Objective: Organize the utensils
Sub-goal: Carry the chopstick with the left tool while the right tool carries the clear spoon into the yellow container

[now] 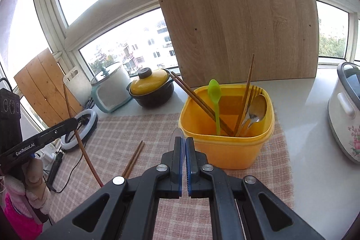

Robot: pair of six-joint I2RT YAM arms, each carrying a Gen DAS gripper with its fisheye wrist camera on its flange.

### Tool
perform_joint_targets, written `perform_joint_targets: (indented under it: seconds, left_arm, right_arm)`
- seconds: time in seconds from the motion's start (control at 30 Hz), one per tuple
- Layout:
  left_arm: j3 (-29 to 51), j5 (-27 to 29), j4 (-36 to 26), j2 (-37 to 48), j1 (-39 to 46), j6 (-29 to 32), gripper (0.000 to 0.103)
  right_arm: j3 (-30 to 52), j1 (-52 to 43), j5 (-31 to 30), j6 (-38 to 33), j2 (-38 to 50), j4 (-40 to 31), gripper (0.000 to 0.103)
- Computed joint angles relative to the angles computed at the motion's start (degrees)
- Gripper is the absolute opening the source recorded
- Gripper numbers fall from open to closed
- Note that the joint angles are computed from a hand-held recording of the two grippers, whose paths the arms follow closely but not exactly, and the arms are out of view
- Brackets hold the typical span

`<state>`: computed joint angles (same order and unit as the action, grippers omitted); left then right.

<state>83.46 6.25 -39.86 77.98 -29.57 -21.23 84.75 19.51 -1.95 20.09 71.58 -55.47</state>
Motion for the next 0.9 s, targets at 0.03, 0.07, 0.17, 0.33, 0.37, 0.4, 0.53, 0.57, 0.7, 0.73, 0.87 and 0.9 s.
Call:
perform_joint_targets:
  seconds: [0.03, 0.07, 0.17, 0.33, 0.37, 0.4, 0.53, 0.57, 0.7, 0.73, 0.87, 0.9]
  left_arm:
    - [1.26, -0.54, 0.27, 0.93, -0.86, -0.24, 0.003]
    - [2.42, -0.96, 0.52, 1.80, -1.56, -0.48, 0.003]
    - [6.30, -2.08, 1.66, 4.81, -3.57, -1.49, 0.003]
    - [13.11, -3.35, 2.62, 10.19, -5.95, -2.44, 0.003]
    - [14.74, -3.52, 2.61, 11.45, -6.31, -2.70, 0.003]
    - [16.08, -3.57, 2.59, 12.44, -6.53, -2.90, 0.003]
    - [20.74, -4.71, 3.06, 16.29, -7.72, -3.32, 0.003]
    - [21.98, -4.92, 3.02, 17.31, -7.84, -3.46, 0.003]
    - [26.99, -5.03, 2.48, 21.25, -7.97, -4.16, 0.003]
    - [28.60, -5.23, 2.25, 22.36, -8.05, -4.21, 0.003]
    - [32.97, -6.23, 1.97, 25.33, -8.10, -4.53, 0.003]
    - [34.14, -6.33, 1.71, 26.07, -8.08, -4.59, 0.003]
  right_arm:
    - [0.61, -1.18, -0.39, -0.68, -0.23, -0.37, 0.000]
    - [1.30, -2.49, -0.90, -1.54, -0.40, -0.82, 0.000]
    - [3.54, -5.57, -1.49, -3.94, -0.30, -1.69, 0.000]
    - [6.78, -10.81, -3.20, -7.22, 0.51, -2.11, 0.000]
    - [7.41, -11.86, -3.71, -7.66, 0.81, -2.12, 0.000]
    - [8.04, -12.78, -4.20, -8.02, 1.15, -2.14, 0.000]
    - [10.19, -15.91, -5.12, -9.53, 2.03, -1.87, 0.000]
    - [10.81, -16.56, -5.43, -9.65, 2.46, -1.80, 0.000]
    - [13.07, -18.77, -6.74, -9.75, 4.54, -0.91, 0.000]
    - [13.63, -19.00, -6.76, -9.72, 5.11, -0.65, 0.000]
    - [15.84, -20.07, -6.71, -10.06, 7.57, 0.27, 0.000]
    - [16.12, -20.27, -6.59, -10.08, 8.12, 0.56, 0.000]
